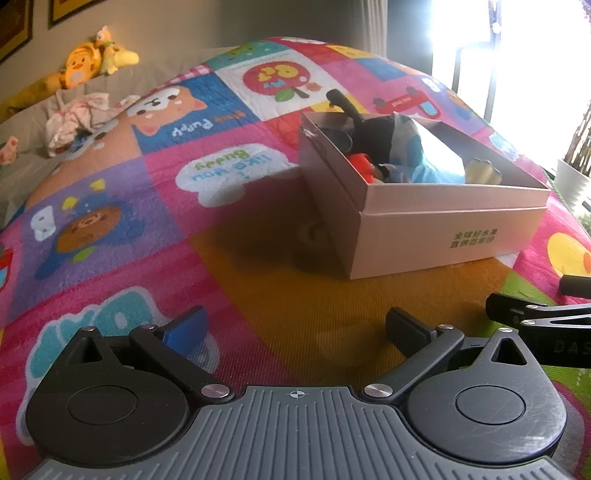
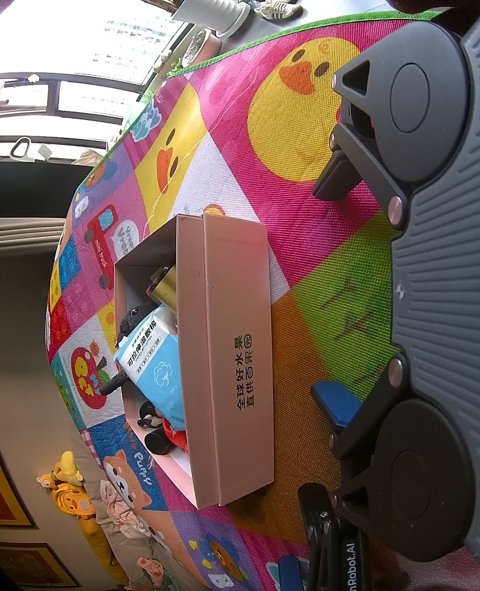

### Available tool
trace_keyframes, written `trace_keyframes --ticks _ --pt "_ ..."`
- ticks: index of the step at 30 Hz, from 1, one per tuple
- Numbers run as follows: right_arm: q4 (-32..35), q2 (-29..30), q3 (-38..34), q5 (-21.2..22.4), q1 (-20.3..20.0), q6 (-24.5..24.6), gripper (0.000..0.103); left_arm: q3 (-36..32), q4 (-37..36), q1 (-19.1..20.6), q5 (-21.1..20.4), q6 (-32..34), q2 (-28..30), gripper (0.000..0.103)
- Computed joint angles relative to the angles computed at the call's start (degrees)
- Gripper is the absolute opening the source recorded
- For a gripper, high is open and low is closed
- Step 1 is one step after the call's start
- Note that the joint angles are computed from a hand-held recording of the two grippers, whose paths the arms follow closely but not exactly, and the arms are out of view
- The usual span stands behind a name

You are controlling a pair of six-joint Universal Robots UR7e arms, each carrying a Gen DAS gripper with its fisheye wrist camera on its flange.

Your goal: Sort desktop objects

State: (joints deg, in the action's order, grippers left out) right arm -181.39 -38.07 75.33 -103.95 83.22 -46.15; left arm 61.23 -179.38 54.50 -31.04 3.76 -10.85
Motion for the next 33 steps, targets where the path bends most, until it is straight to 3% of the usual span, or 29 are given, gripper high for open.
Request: trace_keyframes --ticks 33 --pt "0.0 0.0 -0.1 0.0 0.0 0.0 0.103 0.2 3.3 0.1 -0.6 -1.6 -0.9 0.103"
